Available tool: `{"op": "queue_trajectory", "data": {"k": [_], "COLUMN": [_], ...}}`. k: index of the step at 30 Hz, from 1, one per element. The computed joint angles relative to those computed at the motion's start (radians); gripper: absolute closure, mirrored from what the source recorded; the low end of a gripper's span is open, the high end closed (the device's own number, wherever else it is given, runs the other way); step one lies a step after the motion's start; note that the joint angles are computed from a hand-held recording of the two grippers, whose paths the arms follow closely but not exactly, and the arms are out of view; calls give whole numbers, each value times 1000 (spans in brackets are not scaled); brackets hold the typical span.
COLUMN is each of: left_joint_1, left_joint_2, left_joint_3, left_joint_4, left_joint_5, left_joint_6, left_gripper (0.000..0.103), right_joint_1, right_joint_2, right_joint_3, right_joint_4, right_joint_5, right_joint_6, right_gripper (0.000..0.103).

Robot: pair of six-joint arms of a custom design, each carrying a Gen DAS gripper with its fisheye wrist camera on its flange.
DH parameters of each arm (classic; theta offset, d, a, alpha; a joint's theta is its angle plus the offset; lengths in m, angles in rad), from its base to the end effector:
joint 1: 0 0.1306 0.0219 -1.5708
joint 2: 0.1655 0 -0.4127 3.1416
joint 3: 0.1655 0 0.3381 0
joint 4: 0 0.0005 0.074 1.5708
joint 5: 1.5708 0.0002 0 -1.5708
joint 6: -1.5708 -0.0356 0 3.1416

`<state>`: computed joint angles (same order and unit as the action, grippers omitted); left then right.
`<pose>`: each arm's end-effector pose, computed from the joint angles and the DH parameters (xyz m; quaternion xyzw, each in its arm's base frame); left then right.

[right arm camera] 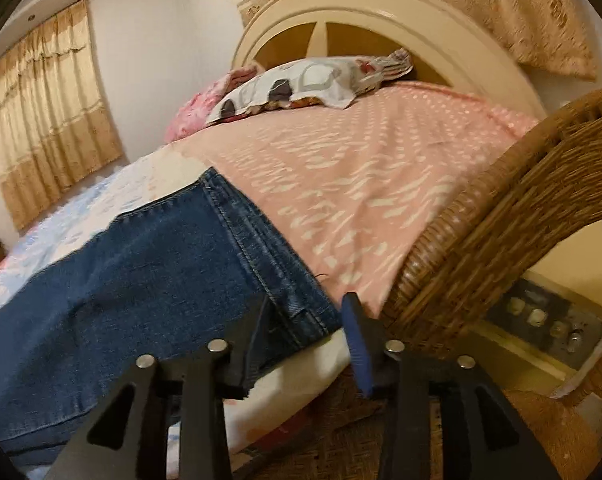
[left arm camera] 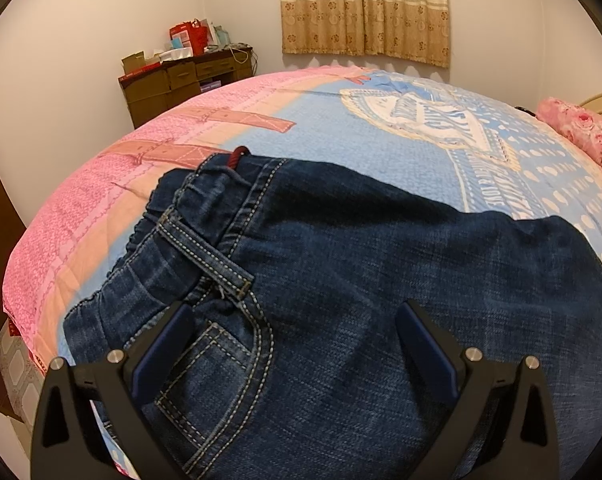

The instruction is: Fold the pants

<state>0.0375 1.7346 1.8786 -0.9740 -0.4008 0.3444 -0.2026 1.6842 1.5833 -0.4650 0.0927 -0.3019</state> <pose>0.5610 0.0344 0.4907 -0.2441 0.8833 0.1292 0.3789 0.5519 -0.1172 0.4344 0.2401 0.8422 -0.0167 0.4825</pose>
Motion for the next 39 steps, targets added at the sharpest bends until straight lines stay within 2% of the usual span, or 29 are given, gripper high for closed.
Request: {"op": "queue_trajectory", "data": {"k": [2,4,8,10,13,15,16,18,20,27,28,30,31,32,33,34,35,36,37,39], "left_joint_1": [-1,-1,-2,-1,-1,0,0,0,0,-3,-3,-1,0,0,0,-1,-2,-3,-5,-6], "left_joint_2": [-1,-2,-5,-6,-5,-6,-5,-4,-4,-7,-6,-8,-7,-6,-4,-3,-1,1,2,5], "left_joint_3": [-3,-4,-5,-8,-6,-8,-6,-4,-1,-7,-7,-10,-9,-6,-3,-1,2,6,9,16], "left_joint_4": [1,1,-3,-1,-1,2,0,-5,-11,-2,1,5,5,3,0,-2,-5,-8,-12,-22], "left_joint_5": [-3,-6,-4,-2,-3,-2,-2,-1,0,1,3,10,12,14,13,11,7,3,-1,-3], "left_joint_6": [1,3,5,4,3,2,3,3,-2,-16,-18,-17,-17,-18,-17,-15,-13,-11,-10,-8], "left_gripper": [0,0,0,0,0,0,0,0,0,0,0,0,0,0,0,0,0,0,0,0], "right_joint_1": [3,20,60,56,24,25,30,48,64,82,81,63,37,18,-11,-27,-53,-68,-78,-86], "right_joint_2": [0,-2,1,2,-1,2,6,13,17,58,54,32,8,-11,-52,-76,-115,-133,-142,-137], "right_joint_3": [6,6,4,0,3,16,28,53,64,99,89,61,34,8,-51,-89,-153,-188,-210,-219], "right_joint_4": [-15,-23,-14,-12,-22,-48,-70,-107,-108,-81,-72,-54,-30,-1,68,117,197,244,273,275], "right_joint_5": [-3,44,167,150,56,47,58,124,200,305,302,239,148,96,33,-1,-54,-92,-125,-168], "right_joint_6": [37,106,185,164,125,173,213,282,310,281,271,217,149,86,-20,-81,-188,-242,-279,-301], "right_gripper": [63,81,83,83,83,85,90,96,97,97,96,93,88,87,82,67,58,52,52,52]}}
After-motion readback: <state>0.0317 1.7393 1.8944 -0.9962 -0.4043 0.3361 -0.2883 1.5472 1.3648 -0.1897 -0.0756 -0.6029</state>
